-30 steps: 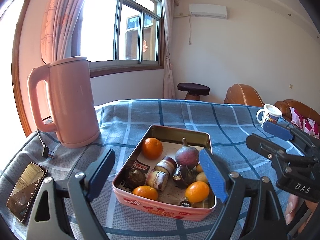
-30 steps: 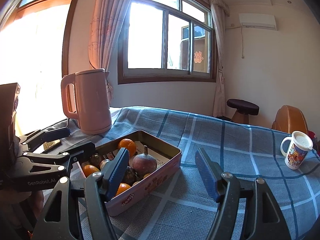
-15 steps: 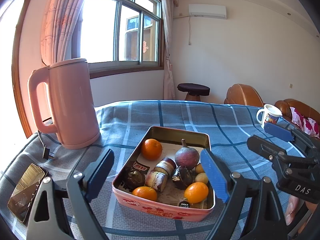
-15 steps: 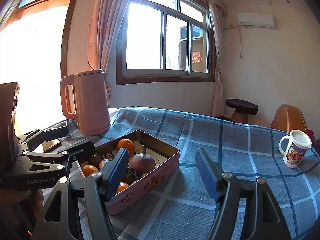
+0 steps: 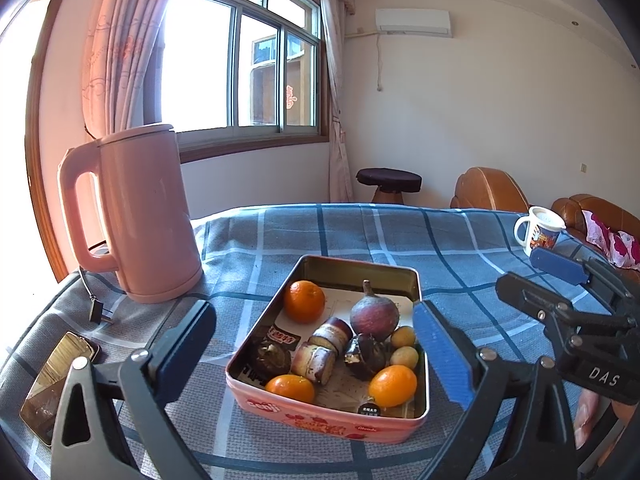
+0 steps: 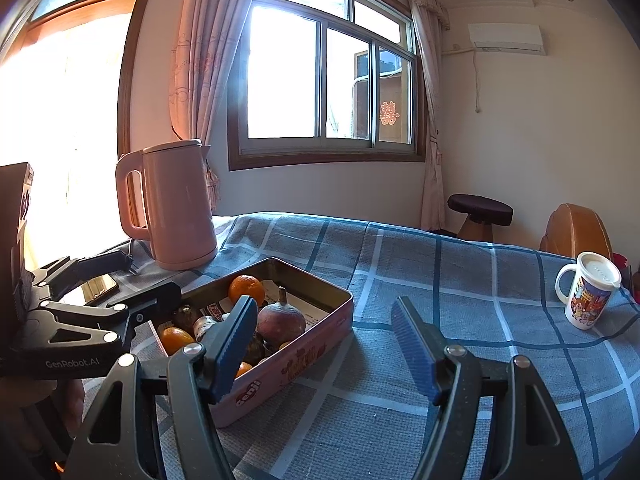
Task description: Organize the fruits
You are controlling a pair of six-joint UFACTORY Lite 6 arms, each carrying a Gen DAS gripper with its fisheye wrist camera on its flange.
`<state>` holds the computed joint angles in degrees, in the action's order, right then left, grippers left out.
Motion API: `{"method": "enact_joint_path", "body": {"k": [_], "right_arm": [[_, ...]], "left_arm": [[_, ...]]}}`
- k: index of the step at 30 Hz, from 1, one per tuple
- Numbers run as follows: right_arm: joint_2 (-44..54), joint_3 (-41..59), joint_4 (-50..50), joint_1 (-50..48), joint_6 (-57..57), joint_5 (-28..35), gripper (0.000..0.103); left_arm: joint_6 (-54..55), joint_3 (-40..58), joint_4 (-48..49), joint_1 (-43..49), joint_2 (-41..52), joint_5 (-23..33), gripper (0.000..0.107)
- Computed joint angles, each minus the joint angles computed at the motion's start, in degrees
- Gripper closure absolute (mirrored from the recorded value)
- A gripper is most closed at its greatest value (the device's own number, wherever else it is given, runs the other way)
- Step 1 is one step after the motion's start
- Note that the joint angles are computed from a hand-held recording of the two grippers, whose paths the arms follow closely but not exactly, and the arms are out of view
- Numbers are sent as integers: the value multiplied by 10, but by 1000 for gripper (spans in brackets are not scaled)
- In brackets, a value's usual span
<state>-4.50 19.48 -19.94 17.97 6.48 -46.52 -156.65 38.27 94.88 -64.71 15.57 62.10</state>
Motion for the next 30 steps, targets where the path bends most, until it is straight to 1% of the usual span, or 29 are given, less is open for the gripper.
{"method": "enact_joint_path", "body": {"k": [2,9,14,21,25,30], "right_arm": [[-3,-2,-3,-5,2,-1,32],[-19,-10,-12,-15,8,-2,32],[-21,-13,-6,-11,0,-3,32],[-16,-12,-5,-10,-4,-4,32],[-14,-11,-7,-12,-3,-4,32],[-11,-12,-17,-21,2,-6,32]], "left_arm": [[5,1,-5,-2,-2,4,4],[9,3,-8,-10,-6,14,4],[-5,-2,-5,-6,-14,12,4],[2,3,-6,-2,-8,5,4],[12,15,-15,-6,8,13,4],[10,16,-9,-2,8,5,4]]}}
